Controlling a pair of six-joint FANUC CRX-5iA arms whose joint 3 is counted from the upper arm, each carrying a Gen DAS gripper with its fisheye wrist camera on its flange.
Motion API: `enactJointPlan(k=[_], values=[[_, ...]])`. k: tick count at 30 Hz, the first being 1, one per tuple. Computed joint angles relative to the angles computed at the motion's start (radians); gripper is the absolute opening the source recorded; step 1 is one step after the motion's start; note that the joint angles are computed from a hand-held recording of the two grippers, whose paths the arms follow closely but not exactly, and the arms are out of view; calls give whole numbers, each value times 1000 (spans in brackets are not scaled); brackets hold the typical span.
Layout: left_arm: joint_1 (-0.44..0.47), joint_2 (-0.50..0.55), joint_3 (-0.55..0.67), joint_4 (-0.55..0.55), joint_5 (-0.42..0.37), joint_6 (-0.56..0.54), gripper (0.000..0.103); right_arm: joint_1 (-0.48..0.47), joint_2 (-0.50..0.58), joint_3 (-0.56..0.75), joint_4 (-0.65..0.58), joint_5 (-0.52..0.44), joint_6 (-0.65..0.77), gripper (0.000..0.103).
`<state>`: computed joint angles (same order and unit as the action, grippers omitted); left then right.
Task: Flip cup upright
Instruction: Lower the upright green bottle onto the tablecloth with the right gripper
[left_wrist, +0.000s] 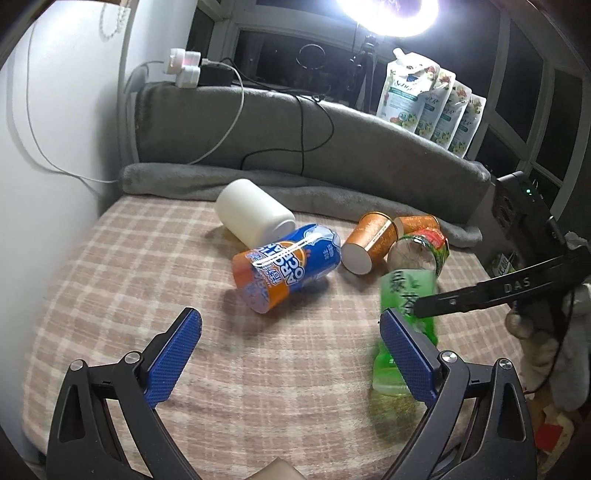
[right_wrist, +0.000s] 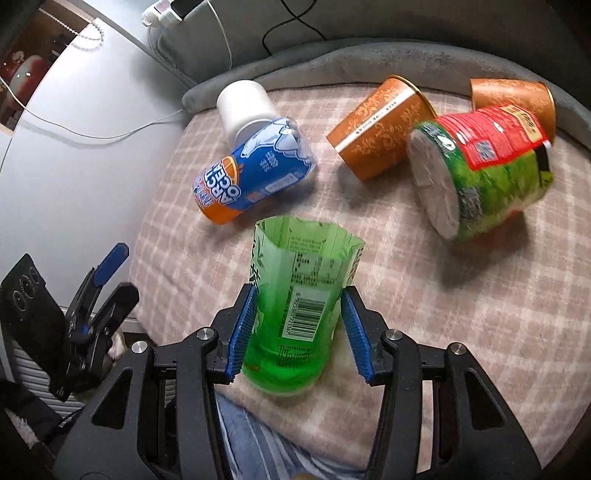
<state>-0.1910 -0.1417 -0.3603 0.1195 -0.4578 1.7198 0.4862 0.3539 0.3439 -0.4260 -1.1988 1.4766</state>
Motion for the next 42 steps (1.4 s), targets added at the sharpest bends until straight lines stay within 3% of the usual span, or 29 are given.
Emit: enactJointPlan(k=[2,7,11,13,20,22,31,42], values=[[5,10,-1,39,-5,-31,91,4,9,6,-1,5,2,50],[10,41,-7,149,-11,-124,90,2,17,10,-15,27,9,52],[13,77,-13,295,-32,-250,87,-15,-13,-15,-46,62,24,56],[16,96,-10,358,-44,-298,87,-22,-52,-55,-46,106,17,62],[14,187,29,567,-120,-434,85,-35,-238,-273,-15,294,-15,62],[15,216,47,602,-142,-437,79,-41,-283,-329,-14,330,-31,62],[15,309,140,594,-218,-385,75,-99,-390,-453,-37,376,-75,62],[7,390,246,514,-295,-306,72,-111,-399,-479,-28,395,-89,62]])
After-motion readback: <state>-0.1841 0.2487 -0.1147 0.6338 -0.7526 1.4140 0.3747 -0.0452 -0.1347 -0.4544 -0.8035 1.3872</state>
